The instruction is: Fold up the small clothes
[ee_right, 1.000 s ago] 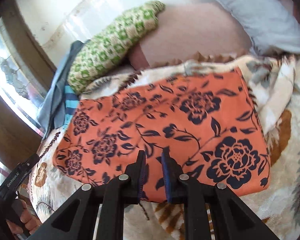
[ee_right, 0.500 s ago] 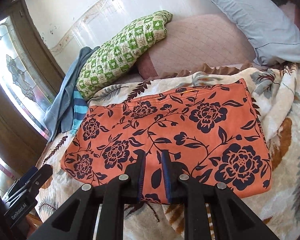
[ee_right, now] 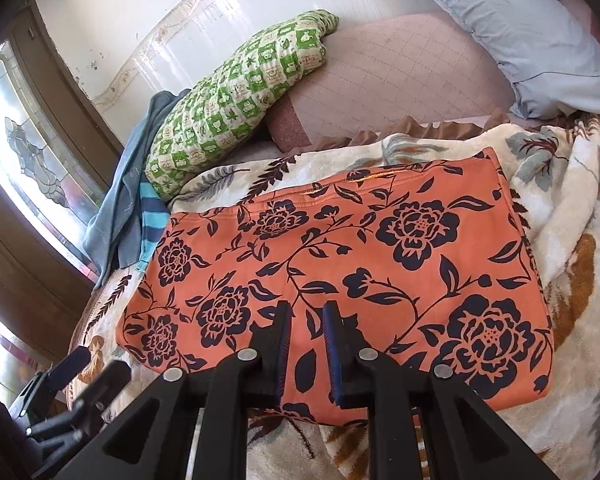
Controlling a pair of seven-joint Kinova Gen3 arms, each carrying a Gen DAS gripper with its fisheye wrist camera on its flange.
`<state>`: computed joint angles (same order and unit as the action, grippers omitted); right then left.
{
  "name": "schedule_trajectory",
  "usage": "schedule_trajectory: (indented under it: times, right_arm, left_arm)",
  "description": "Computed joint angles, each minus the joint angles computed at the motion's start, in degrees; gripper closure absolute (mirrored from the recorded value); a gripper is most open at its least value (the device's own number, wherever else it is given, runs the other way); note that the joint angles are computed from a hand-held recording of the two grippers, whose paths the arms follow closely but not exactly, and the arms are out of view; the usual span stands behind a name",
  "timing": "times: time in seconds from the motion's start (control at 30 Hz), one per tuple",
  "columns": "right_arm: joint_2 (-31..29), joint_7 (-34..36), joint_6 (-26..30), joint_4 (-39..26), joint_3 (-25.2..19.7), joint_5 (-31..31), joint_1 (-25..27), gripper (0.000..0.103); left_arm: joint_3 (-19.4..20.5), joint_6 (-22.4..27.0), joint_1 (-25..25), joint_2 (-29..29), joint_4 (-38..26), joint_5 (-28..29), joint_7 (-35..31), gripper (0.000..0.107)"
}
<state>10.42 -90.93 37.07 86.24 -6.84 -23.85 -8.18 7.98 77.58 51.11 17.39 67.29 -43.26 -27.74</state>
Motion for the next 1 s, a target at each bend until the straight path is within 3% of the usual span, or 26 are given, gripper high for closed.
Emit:
schedule_trajectory:
  times: [0.27, 1.0]
  right_arm:
    - [0.6, -0.6, 0.4, -0.5, 0.2, 0.2, 0.2, 0.084]
    - [1.9, -1.4, 1.0, -1.6, 0.1, 1.4, 0.5, 0.084]
  left_arm:
    - [0.2, 1.4, 1.8, 1.3, -2.1, 0.0, -4.2, 0.025]
    - [0.2, 1.9, 3.1, 0.3, -1.4, -2.6, -3.7, 0.025]
